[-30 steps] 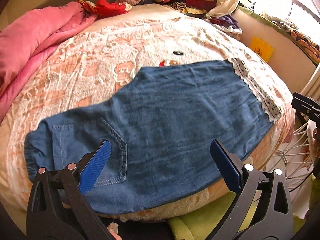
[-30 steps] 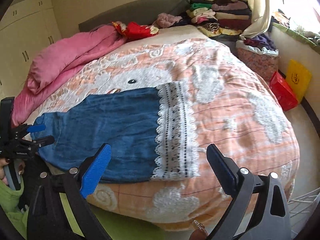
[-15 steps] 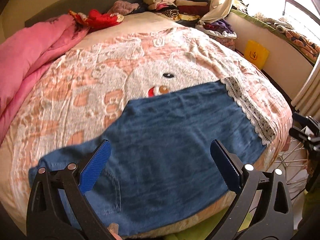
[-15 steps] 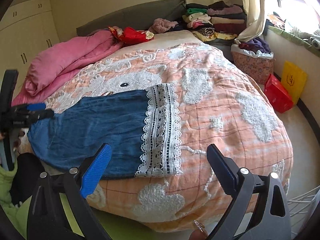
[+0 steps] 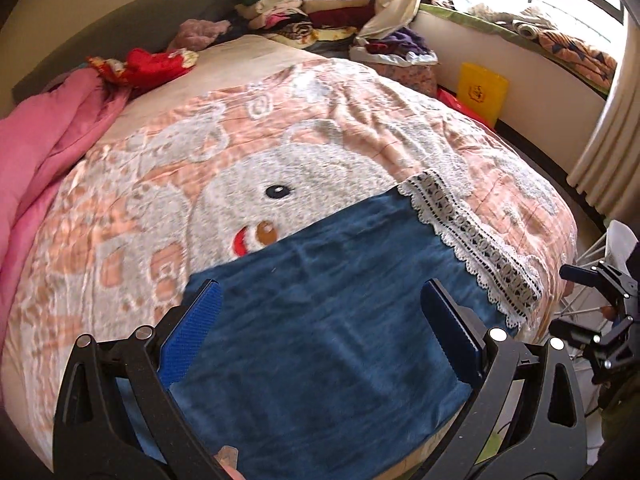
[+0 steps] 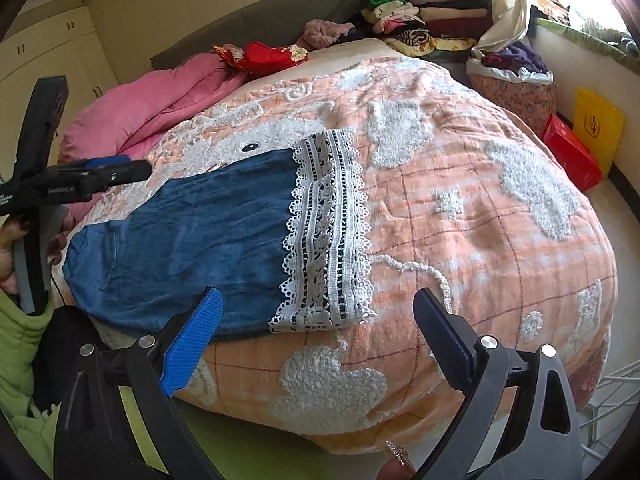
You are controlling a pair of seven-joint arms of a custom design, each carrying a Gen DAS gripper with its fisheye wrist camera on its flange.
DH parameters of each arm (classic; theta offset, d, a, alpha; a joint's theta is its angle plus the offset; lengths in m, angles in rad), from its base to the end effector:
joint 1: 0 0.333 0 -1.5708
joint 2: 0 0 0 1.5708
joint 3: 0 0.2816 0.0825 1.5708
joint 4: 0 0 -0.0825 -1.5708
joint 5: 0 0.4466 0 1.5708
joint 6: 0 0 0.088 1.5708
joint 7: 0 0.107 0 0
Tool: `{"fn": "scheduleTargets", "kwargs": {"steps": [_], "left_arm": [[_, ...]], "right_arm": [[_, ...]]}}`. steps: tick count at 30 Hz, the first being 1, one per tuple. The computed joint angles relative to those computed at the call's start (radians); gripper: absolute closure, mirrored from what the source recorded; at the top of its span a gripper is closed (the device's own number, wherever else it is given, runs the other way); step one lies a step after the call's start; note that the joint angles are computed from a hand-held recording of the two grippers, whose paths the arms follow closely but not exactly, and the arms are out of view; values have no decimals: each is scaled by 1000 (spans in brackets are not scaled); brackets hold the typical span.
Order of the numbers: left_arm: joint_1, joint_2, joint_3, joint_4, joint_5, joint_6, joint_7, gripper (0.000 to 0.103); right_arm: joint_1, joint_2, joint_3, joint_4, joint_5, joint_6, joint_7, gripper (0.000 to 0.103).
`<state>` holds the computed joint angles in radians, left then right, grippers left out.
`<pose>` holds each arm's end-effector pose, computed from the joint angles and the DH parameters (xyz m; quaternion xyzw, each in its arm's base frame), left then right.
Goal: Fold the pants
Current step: 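Move both grippers over the lace-trimmed leg hem, then grasp the lace hem with the left gripper and lift it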
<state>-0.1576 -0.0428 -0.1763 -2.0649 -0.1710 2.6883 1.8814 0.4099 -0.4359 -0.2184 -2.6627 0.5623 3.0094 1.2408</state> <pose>0.6094 -0.2065 0.4668 -0.4738 0.8162 -0.2727 0.1869 0.4899 0.0602 0.3850 -0.6415 0.6584 -0.1441 0.3663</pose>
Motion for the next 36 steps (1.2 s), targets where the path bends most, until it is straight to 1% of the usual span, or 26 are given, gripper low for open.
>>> {"fn": "scheduleTargets", "kwargs": {"steps": [3, 5, 10, 13, 20, 25, 28, 29, 30, 31, 32, 33, 35, 36], "left_arm": [[-4, 49, -6, 52, 0, -19, 18, 10], [-4, 80, -11, 85, -19, -26, 43, 10], [2, 167, -29, 182, -59, -51, 99, 10], [2, 227, -36, 247, -45, -61, 98, 10], [2, 326, -57, 356, -14, -95, 118, 10], [7, 376, -80, 402, -33, -92, 173, 14], [-3, 413, -79, 434, -19, -103, 169, 19], [-3, 426, -81, 445, -19, -106, 171, 23], [-4, 437, -81, 453, -17, -109, 171, 26], [-3, 453, -84, 468, -21, -118, 174, 28], [4, 468, -92, 484, -36, -134, 182, 30], [7, 485, -94, 504, -45, -155, 180, 36], [8, 526, -92, 553, -53, -201, 159, 42], [12, 542, -96, 569, -61, -207, 164, 42]], "right_arm": [[36, 12, -34, 15, 37, -8, -31, 8], [42, 24, -34, 26, 54, -12, -47, 8], [28, 53, -17, 52, 90, -27, -69, 8], [24, 72, -13, 69, 124, -40, -85, 8], [-21, 95, 32, 87, 144, -47, -94, 8], [-40, 133, 43, 118, 167, -82, -97, 8], [-52, 161, 57, 141, 191, -106, -118, 8], [-58, 171, 64, 150, 197, -114, -124, 8], [-54, 180, 62, 158, 222, -123, -150, 13], [-52, 185, 63, 164, 249, -126, -176, 25], [-47, 188, 61, 170, 285, -132, -216, 30], [-48, 190, 65, 175, 313, -131, -243, 34], [-42, 199, 61, 189, 394, -135, -313, 37], [-49, 204, 67, 194, 417, -141, -328, 37]]}}
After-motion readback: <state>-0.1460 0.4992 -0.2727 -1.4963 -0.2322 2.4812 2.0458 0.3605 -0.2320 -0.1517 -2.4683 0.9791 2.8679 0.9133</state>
